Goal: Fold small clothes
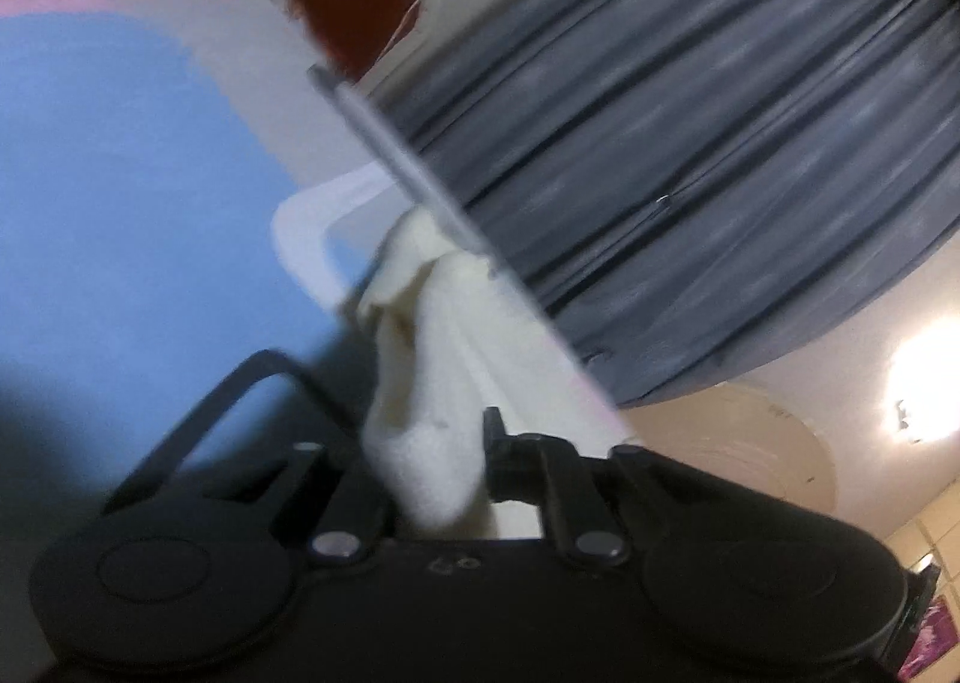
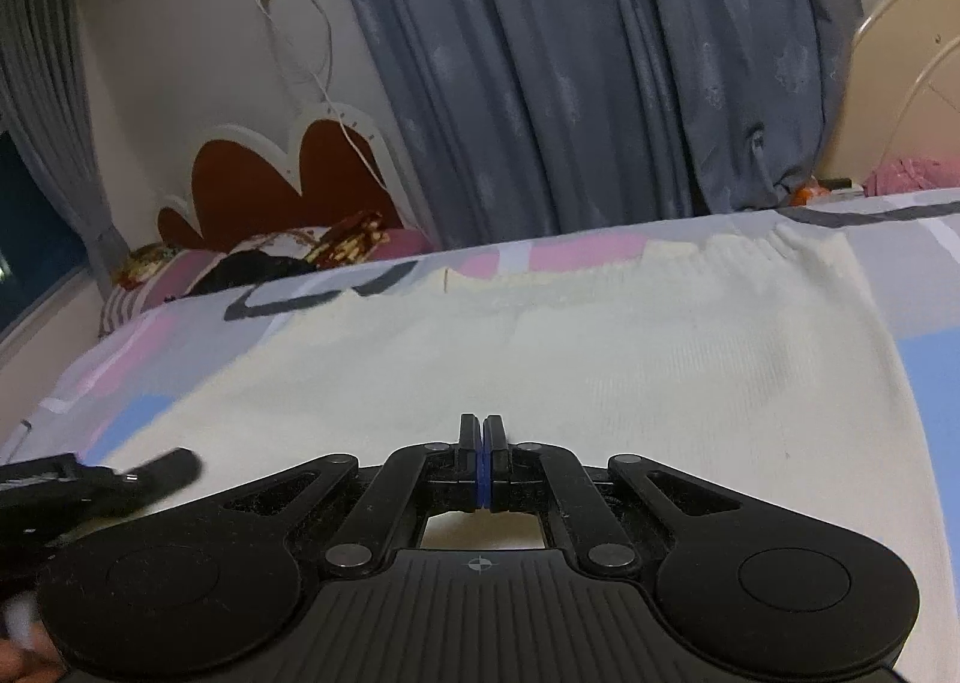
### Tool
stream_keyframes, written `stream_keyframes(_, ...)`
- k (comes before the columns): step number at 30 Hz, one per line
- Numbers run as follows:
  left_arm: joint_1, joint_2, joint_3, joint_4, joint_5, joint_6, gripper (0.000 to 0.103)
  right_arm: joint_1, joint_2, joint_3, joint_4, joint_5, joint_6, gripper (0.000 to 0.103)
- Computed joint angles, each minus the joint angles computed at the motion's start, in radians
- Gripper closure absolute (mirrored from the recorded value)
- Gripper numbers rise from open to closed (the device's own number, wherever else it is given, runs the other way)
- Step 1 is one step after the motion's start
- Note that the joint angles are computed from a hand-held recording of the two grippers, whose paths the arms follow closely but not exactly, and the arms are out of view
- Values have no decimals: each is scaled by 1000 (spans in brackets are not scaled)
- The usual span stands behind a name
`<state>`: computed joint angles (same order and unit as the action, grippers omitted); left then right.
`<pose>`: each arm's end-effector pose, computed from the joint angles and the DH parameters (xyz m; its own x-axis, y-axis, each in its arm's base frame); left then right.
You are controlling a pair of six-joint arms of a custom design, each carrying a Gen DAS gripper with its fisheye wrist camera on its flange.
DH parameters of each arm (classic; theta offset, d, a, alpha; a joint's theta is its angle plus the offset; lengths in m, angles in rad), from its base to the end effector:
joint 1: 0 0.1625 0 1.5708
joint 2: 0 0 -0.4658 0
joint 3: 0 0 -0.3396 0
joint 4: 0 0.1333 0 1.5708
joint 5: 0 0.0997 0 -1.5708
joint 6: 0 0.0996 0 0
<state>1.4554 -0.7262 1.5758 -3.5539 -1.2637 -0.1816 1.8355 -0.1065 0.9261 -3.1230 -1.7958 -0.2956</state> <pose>0.0816 -0.7149 0.2669 -0.9711 -0.2356 0.0377 -0.1287 0.3845 -0.9141 0.3254 -0.7759 -0.0417 -0.8807 -0.3152 0.3535 -0.4715 0.6541 -0.5915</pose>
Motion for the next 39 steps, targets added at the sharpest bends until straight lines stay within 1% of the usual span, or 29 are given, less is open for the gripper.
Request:
stream_keyframes(1, 10, -2, -8, 33, 7, -55, 62, -2, 12, -30, 53, -21, 8, 103)
stream_keyframes(3, 29, 2, -5, -5, -54, -93, 60, -5, 15, -25, 50, -19, 0, 103)
stream_keyframes(4, 29, 2, -5, -2, -53, -87, 60, -3, 12, -16, 44, -20, 0, 103)
stream_keyframes(5, 24, 3, -10, 12, -39, -71, 62, -4, 8, -5, 34, -17, 3, 103)
stream_keyframes(6, 19, 4, -16, 25, -29, -49, 69, -7, 7, 3, 25, -15, 4, 103)
stream_keyframes(7, 18, 4, -25, 46, -27, -33, 96, -9, 10, 6, 12, -11, 4, 103)
stream_keyframes(8, 17, 1, -29, 64, -27, -24, 97, -10, 13, 5, 7, -11, 6, 103)
stream_keyframes(9, 10, -1, -24, 46, -26, -2, 97, -10, 14, 5, 2, -12, 8, 103)
stream_keyframes(11, -13, -11, -15, 23, -28, 76, 97, -10, 16, 4, 0, -10, 10, 103)
stream_keyframes(14, -62, -23, -41, 104, -20, 200, 97, -16, 7, 13, 2, 9, 12, 103)
stream_keyframes(15, -81, -23, -55, 133, -22, 245, 97, -20, -4, 27, 0, 22, 32, 103)
stream_keyframes(16, -93, -23, -68, 165, -34, 277, 97, -26, -20, 55, -30, 39, 65, 103)
stream_keyframes(18, -129, -7, -103, 221, -43, 346, 97, -40, -62, 147, -174, 69, 119, 103)
stream_keyframes(21, -176, 31, -143, 291, -42, 401, 97, -62, -137, 273, -332, 50, 180, 103)
stream_keyframes(23, -203, 68, -174, 341, -30, 416, 97, -82, -187, 339, -385, 43, 230, 103)
stream_keyframes(24, -216, 89, -188, 374, -24, 412, 96, -93, -213, 372, -411, 36, 254, 103)
stream_keyframes(25, -222, 115, -217, 421, -25, 405, 88, -103, -234, 399, -434, 37, 270, 103)
stream_keyframes(26, -227, 141, -242, 474, -21, 398, 76, -116, -255, 427, -453, 50, 285, 103)
stream_keyframes(27, -233, 165, -274, 551, -8, 385, 47, -131, -278, 452, -449, 78, 298, 103)
stream_keyframes(28, -241, 179, -277, 587, 17, 371, 40, -144, -302, 473, -419, 95, 306, 93)
stream_keyframes(29, -243, 170, -249, 581, 6, 378, 41, -148, -319, 486, -399, 85, 306, 59)
stream_keyframes(30, -237, 150, -206, 532, -37, 402, 41, -152, -330, 502, -413, 81, 293, 44)
stream_keyframes(31, -232, 132, -172, 478, -55, 399, 40, -159, -343, 525, -431, 102, 268, 41)
stream_keyframes(32, -222, 114, -154, 443, -73, 383, 40, -161, -354, 538, -428, 108, 256, 41)
stream_keyframes(33, -203, 102, -156, 412, -91, 375, 35, -161, -360, 539, -419, 110, 251, 41)
stream_keyframes(34, -199, 87, -130, 359, -76, 370, 29, -164, -361, 536, -415, 126, 252, 41)
stream_keyframes(36, -188, 87, -153, 298, 10, 392, 28, -168, -358, 519, -381, 167, 248, 47)
stream_keyframes(37, -175, 94, -189, 321, 37, 390, 30, -164, -350, 499, -352, 177, 237, 52)
stream_keyframes(39, -144, 101, -254, 388, 59, 349, 31, -158, -324, 447, -297, 190, 213, 54)
